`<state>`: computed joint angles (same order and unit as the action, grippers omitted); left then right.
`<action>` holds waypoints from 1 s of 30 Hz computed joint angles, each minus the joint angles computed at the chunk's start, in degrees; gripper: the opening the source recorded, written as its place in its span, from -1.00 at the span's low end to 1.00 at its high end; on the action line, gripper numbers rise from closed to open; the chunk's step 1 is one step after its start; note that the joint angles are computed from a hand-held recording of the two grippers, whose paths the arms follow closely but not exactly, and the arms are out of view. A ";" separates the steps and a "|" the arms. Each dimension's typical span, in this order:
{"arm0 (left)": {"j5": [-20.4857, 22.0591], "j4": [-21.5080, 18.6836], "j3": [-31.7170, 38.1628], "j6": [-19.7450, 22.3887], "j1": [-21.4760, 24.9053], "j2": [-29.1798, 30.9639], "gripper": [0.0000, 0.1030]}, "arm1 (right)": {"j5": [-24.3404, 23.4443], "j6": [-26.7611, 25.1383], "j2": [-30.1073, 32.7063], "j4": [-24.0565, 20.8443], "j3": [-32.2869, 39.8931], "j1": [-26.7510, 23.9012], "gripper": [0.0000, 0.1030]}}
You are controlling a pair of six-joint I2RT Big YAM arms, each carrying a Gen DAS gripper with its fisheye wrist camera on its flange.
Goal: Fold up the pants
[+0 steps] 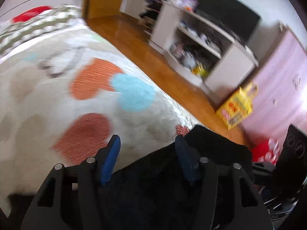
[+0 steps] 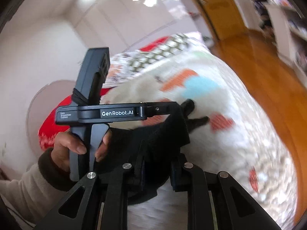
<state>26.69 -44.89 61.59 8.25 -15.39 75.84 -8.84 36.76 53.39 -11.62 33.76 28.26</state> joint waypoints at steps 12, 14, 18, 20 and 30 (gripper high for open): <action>9.33 -10.87 -6.90 3.42 31.90 -16.73 0.64 | -5.19 -10.65 24.02 -2.27 20.31 15.55 -0.32; 9.48 -11.65 -8.74 3.81 34.05 -17.39 0.64 | -9.40 -9.46 27.81 -5.12 22.61 16.22 -0.22; 10.40 -12.99 -11.91 4.64 35.56 -16.81 0.64 | -11.71 -7.03 21.36 -0.39 17.85 14.09 0.08; 10.48 -12.62 -13.27 4.25 34.93 -17.14 0.64 | -10.35 -5.88 17.65 0.61 15.57 11.44 0.29; 1.92 -2.29 -20.19 -4.54 21.91 -19.36 0.63 | -2.65 -6.91 18.66 -3.84 13.60 10.56 0.15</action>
